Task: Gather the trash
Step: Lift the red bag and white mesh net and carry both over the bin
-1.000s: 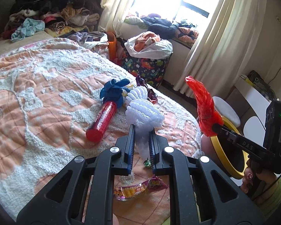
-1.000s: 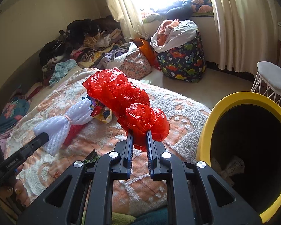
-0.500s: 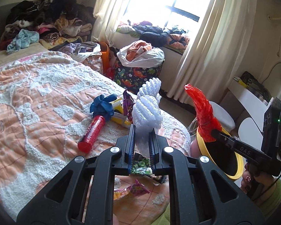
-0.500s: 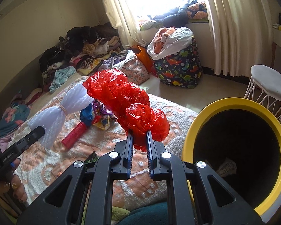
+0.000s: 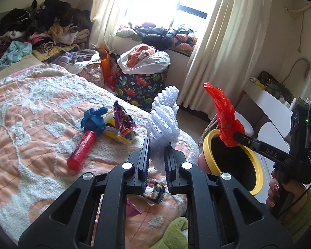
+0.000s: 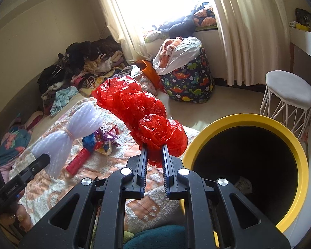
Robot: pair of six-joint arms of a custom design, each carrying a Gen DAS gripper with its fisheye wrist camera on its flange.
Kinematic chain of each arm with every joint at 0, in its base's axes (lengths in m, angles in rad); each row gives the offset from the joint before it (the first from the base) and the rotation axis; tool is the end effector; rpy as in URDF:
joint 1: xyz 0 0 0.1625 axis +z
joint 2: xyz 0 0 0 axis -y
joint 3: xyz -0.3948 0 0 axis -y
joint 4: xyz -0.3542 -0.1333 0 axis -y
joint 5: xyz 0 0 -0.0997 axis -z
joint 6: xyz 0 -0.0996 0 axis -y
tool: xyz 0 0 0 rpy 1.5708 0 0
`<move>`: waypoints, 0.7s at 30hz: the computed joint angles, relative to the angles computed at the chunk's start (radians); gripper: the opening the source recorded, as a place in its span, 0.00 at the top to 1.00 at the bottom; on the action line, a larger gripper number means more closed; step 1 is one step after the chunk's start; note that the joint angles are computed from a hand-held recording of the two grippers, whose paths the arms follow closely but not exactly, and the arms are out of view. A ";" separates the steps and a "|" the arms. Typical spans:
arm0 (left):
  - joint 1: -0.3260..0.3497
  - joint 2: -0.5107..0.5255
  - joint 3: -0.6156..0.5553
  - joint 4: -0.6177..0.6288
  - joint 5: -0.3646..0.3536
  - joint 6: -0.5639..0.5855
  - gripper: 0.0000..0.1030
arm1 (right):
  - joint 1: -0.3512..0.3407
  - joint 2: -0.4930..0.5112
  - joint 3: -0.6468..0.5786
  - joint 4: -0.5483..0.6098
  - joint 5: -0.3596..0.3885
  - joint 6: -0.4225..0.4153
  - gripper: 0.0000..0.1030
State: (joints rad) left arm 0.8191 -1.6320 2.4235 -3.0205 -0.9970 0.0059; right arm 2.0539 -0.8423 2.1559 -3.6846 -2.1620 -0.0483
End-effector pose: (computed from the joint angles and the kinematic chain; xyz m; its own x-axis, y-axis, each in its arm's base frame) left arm -0.1054 -0.3872 0.2994 -0.8371 0.3343 -0.4330 0.5452 0.5760 -0.6092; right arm 0.2927 -0.3905 0.1285 -0.9043 -0.0613 0.4224 -0.3677 0.6146 -0.6979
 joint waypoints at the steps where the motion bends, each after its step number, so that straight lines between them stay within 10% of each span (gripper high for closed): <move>1: -0.004 0.002 0.001 0.001 -0.001 0.000 0.92 | 0.000 -0.003 0.000 -0.003 -0.003 0.000 0.88; 21: -0.071 0.067 0.015 -0.004 -0.036 -0.004 0.92 | -0.063 -0.087 0.074 -0.097 -0.032 0.041 0.87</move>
State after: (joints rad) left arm 0.7476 -1.5648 2.4388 -3.0249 -1.0334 0.0021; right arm 1.9907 -0.9296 2.2295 -3.7820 -2.1940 -0.0075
